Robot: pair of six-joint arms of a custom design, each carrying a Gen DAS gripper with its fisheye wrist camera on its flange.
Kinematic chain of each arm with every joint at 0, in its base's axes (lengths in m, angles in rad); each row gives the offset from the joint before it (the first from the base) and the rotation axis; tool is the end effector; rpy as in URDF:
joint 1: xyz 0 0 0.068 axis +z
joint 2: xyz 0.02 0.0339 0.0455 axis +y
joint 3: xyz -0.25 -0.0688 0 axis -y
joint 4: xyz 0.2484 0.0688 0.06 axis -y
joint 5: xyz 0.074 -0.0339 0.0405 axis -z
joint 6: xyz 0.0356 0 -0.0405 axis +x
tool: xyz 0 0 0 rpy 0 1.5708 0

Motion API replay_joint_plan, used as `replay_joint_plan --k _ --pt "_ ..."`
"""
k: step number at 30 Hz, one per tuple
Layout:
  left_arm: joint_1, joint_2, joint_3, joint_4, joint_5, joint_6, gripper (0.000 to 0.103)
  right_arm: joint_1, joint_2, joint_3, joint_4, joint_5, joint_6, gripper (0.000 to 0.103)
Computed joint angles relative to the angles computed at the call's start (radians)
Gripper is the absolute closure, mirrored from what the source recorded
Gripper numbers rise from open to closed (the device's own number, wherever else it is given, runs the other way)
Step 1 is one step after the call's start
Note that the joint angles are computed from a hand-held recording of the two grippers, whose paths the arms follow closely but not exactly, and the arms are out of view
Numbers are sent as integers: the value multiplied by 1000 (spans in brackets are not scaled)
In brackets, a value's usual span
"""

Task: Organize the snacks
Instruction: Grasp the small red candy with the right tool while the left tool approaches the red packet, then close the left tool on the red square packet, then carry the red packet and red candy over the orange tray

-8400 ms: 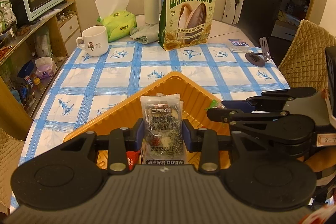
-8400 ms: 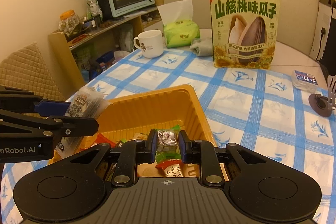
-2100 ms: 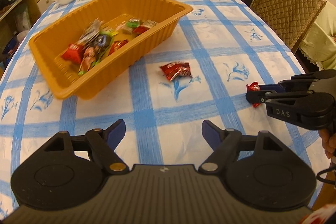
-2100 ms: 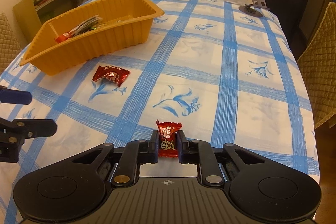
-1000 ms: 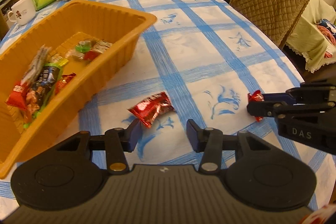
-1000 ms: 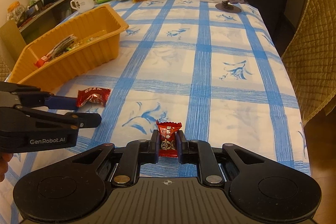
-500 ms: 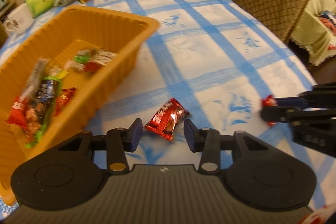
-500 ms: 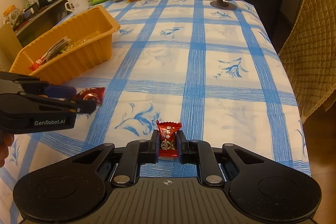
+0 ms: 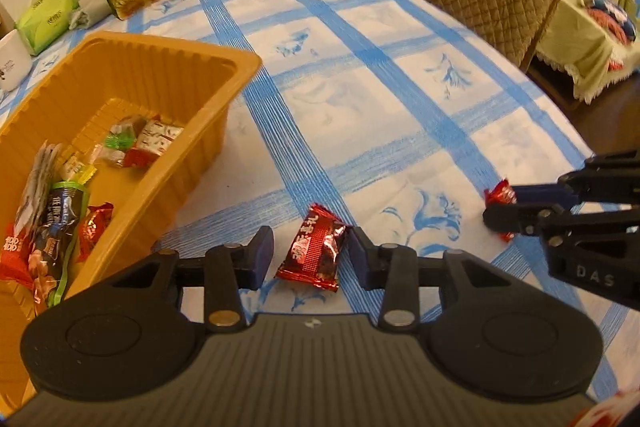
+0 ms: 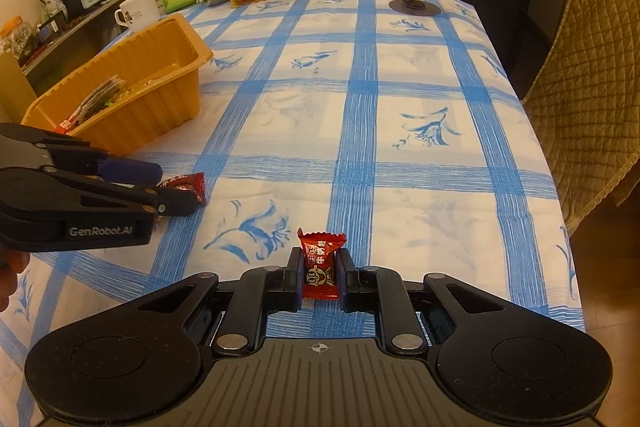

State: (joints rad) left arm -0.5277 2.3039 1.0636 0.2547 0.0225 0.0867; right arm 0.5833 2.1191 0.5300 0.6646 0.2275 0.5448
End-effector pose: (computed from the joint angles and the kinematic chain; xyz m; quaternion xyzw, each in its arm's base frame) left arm 0.3324 -0.1947 -0.0076 0.2926 0.9116 -0.0736 0.2791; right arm 0.2308 0.1427 -0.0094 0.0179 0.9426 0.0777 0.3242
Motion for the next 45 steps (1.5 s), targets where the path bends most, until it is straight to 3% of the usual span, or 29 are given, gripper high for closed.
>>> replay_joint_plan --k 4,16,33,45 --pt "2 -2 4 -13 21 -22 79 -1 -4 -6 8 -5 0 86" --pt "1 -86 -83 2 44 -98 81 11 -39 -24 15 -20 -19 86" --pt "93 -530 -460 35 46 -173 81 92 -221 -26 -63 -85 -45 86" --pt "248 -755 -561 -26 49 -143 81 155 -249 112 -146 -181 -65 86"
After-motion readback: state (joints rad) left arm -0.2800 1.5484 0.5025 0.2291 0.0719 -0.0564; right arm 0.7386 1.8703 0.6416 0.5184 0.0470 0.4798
